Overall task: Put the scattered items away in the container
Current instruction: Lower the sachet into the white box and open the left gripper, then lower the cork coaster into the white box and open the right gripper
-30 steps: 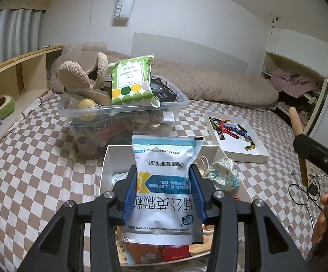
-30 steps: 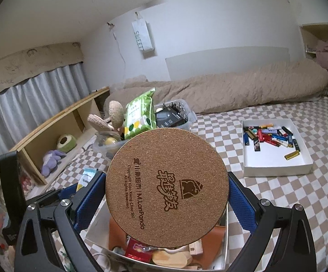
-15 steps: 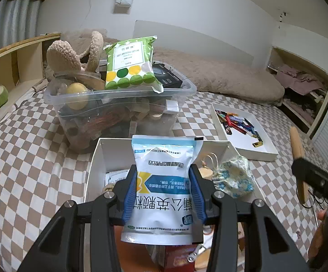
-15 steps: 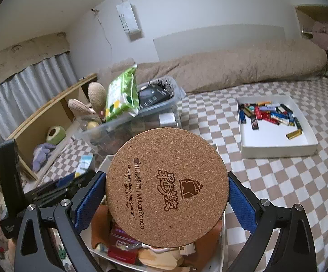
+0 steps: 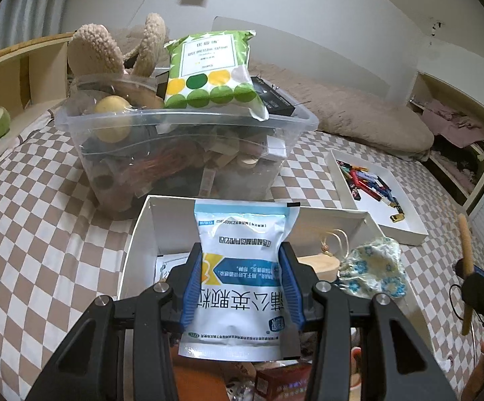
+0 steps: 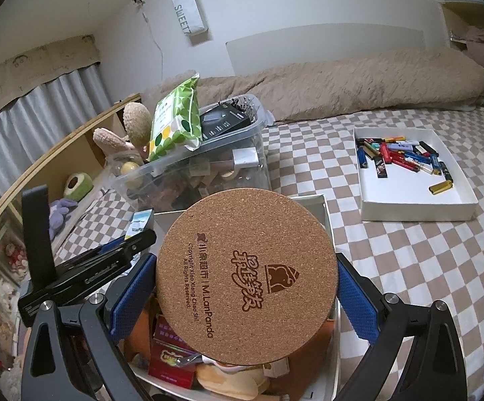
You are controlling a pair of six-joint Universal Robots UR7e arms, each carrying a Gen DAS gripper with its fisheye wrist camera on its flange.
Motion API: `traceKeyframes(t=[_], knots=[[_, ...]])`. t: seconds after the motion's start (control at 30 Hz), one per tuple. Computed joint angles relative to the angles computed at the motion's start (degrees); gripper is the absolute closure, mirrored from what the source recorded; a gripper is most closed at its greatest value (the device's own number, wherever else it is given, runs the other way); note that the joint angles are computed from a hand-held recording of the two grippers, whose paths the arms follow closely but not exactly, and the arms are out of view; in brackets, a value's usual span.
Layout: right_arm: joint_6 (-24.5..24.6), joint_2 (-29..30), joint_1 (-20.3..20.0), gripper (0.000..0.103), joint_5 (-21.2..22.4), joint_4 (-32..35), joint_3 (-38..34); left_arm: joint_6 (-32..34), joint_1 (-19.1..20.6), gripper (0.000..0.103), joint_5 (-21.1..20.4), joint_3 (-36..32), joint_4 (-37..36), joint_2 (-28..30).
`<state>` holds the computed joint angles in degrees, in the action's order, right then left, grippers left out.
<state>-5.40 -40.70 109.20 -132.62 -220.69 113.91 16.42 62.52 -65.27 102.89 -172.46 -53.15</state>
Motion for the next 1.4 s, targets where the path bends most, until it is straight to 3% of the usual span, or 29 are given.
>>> traceKeyframes(t=[0.17,0.5,0.73,1.0,1.3,1.33,1.37,1.4], knots=[[0.05,0.12,-0.57,0.003,0.25,0.43,-0.22,-0.77,0.43,0.045,3.46,-0.78,-0.96,1.83],[0.03,0.12,-1.08,0.003,1.09,3.2,-1.27,-1.81,0.57,0.045,3.63,-0.49,1.56,0.63],[2.14,0.74,-2.23,0.003,2.39,9.94,-5.33,-2.84,0.9,0.045,2.42,-0.48,2.69,-0.92],[2.91,4.18,-3.11,0.003,-2.64,18.85,-12.73,-2.95,1.38,0.045,0.27,-0.75,3.62,-2.46],[9.81,3.12,-5.83,0.002,-1.06,26.86,-14.46,-1.81,1.41,0.045,0.34,-0.71,3.39,-2.72],[10.67,2.85,-6.07,0.0,-0.72,25.59,-13.92,-2.1,1.49,0.042,0.22,-0.84,3.72,-2.76],[11.17,2.87,-6.11,0.0,-0.84,24.63,-13.78,-2.32,1.57,0.028,0.03,-0.88,3.83,-2.82],[11.62,2.47,-6.2,0.0,-0.62,23.35,-13.11,-2.48,1.68,0.02,-0.36,-0.73,3.44,-2.94]])
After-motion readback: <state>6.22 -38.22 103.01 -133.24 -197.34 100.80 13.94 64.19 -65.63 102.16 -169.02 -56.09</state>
